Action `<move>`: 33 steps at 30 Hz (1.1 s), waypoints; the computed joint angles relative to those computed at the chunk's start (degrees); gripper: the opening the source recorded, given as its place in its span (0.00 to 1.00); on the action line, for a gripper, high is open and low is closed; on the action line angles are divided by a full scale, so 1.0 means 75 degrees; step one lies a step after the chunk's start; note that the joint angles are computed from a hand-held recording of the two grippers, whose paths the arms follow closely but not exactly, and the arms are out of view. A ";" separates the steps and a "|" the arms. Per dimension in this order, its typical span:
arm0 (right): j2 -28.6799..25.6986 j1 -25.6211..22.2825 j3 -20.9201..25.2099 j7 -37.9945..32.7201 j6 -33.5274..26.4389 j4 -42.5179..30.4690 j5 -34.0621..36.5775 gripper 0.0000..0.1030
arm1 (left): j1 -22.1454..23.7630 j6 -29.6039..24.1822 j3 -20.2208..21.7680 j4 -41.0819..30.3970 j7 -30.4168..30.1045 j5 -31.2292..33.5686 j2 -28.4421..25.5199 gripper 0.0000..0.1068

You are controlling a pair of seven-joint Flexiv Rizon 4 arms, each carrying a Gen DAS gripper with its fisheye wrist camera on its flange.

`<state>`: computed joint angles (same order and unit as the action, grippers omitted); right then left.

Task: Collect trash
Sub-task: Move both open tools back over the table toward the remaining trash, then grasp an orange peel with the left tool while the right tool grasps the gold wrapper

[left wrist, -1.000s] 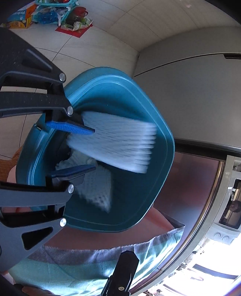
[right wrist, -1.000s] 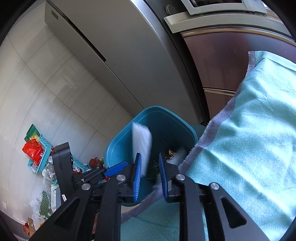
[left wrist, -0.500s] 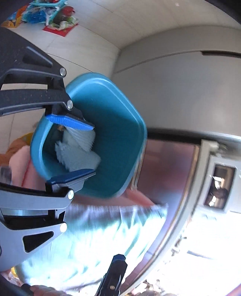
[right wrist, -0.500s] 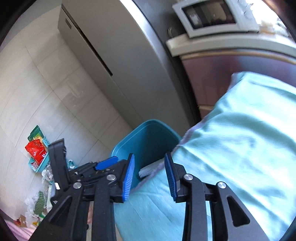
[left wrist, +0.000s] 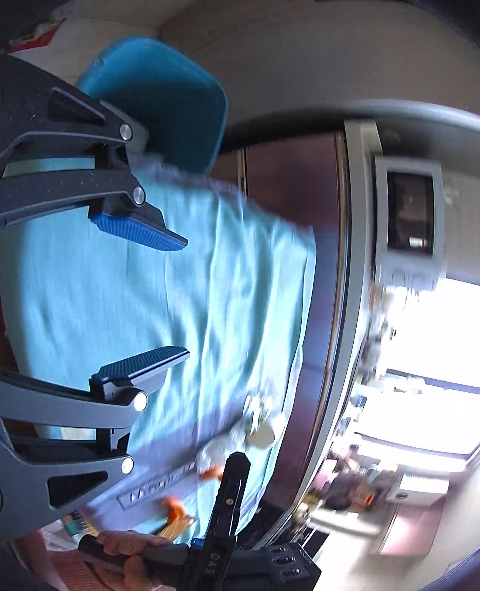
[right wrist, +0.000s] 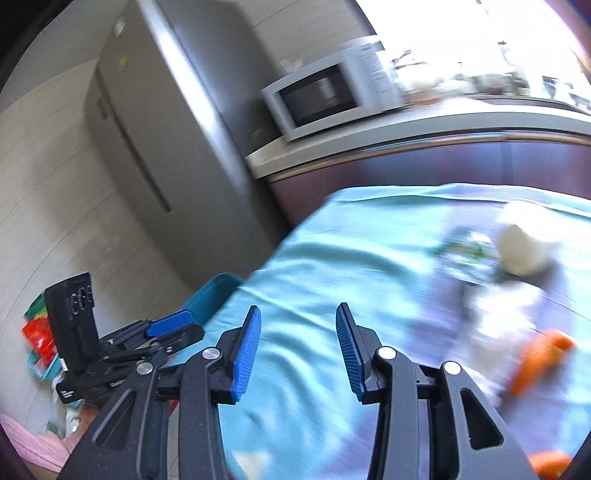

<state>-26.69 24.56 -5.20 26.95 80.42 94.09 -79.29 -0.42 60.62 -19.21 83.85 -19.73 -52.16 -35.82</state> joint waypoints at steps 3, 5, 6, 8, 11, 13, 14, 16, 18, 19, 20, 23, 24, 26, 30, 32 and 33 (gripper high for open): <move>0.0928 -0.0015 0.0115 0.0797 -0.0919 0.1138 -0.0476 0.41 | -0.0098 -0.0365 -0.0172 0.0213 0.0251 -0.0022 0.0179 0.50; 0.1509 -0.0128 0.0376 0.1181 -0.1576 0.1875 -0.0538 0.42 | -0.0197 -0.0607 -0.0251 0.0508 0.0518 -0.0159 0.0391 0.50; 0.1802 -0.0189 0.0526 0.1321 -0.1937 0.2240 -0.0483 0.42 | -0.0259 -0.0796 -0.0256 0.0605 0.0638 -0.0190 0.0473 0.50; 0.2347 -0.0286 0.0874 0.1507 -0.2721 0.2891 -0.0203 0.43 | -0.0440 -0.1101 -0.0225 0.0768 0.0880 -0.0235 0.0580 0.51; 0.2832 -0.0459 0.1354 0.1837 -0.3612 0.3506 0.0216 0.47 | -0.0765 -0.1582 -0.0117 0.0788 0.0996 -0.0106 0.0613 0.52; 0.3131 -0.0622 0.1646 0.1955 -0.3980 0.3864 0.0530 0.50 | -0.1025 -0.1693 -0.0043 0.0748 0.0967 0.0051 0.0562 0.53; 0.3251 -0.0690 0.1757 0.2062 -0.4116 0.4020 0.0620 0.51 | -0.1095 -0.1837 -0.0036 0.0764 0.0997 0.0114 0.0573 0.53; 0.3463 -0.0781 0.1949 0.2224 -0.4350 0.4289 0.0849 0.54 | -0.1232 -0.2045 -0.0001 0.0710 0.0981 0.0233 0.0533 0.53; 0.3678 -0.0877 0.2077 0.2399 -0.4398 0.4581 0.0953 0.56 | -0.1345 -0.2283 0.0042 0.0626 0.0916 0.0393 0.0489 0.53; 0.3743 -0.0900 0.2135 0.2459 -0.4420 0.4666 0.1016 0.57 | -0.1394 -0.2388 0.0069 0.0557 0.0863 0.0480 0.0453 0.53; 0.3788 -0.0893 0.2204 0.2506 -0.4513 0.4721 0.1104 0.58 | -0.1455 -0.2508 0.0090 0.0480 0.0796 0.0593 0.0413 0.53; 0.3911 -0.0933 0.2293 0.2752 -0.4474 0.4955 0.1142 0.60 | -0.1606 -0.2661 0.0118 0.0301 0.0749 0.0854 0.0322 0.53; 0.3961 -0.0952 0.2310 0.2875 -0.4427 0.5045 0.1115 0.60 | -0.1651 -0.2663 0.0112 0.0264 0.0754 0.0908 0.0304 0.53; 0.4015 -0.0985 0.2328 0.3045 -0.4302 0.5157 0.1068 0.62 | -0.1726 -0.2621 0.0092 0.0259 0.0796 0.0975 0.0322 0.53; 0.3989 -0.1012 0.2324 0.3084 -0.4116 0.5208 0.1036 0.63 | -0.1871 -0.2601 0.0068 0.0205 0.0816 0.1124 0.0295 0.54; 0.3938 -0.1040 0.2289 0.3128 -0.3965 0.5217 0.0942 0.63 | -0.1953 -0.2521 0.0076 0.0191 0.0782 0.1210 0.0281 0.54; 0.3921 -0.1064 0.2264 0.3182 -0.3868 0.5229 0.0841 0.63 | -0.1985 -0.2543 0.0087 0.0147 0.0740 0.1284 0.0252 0.54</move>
<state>2.72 16.58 11.78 50.81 51.41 133.32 -72.98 -15.31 41.55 -18.56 84.96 -14.18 -42.54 -33.93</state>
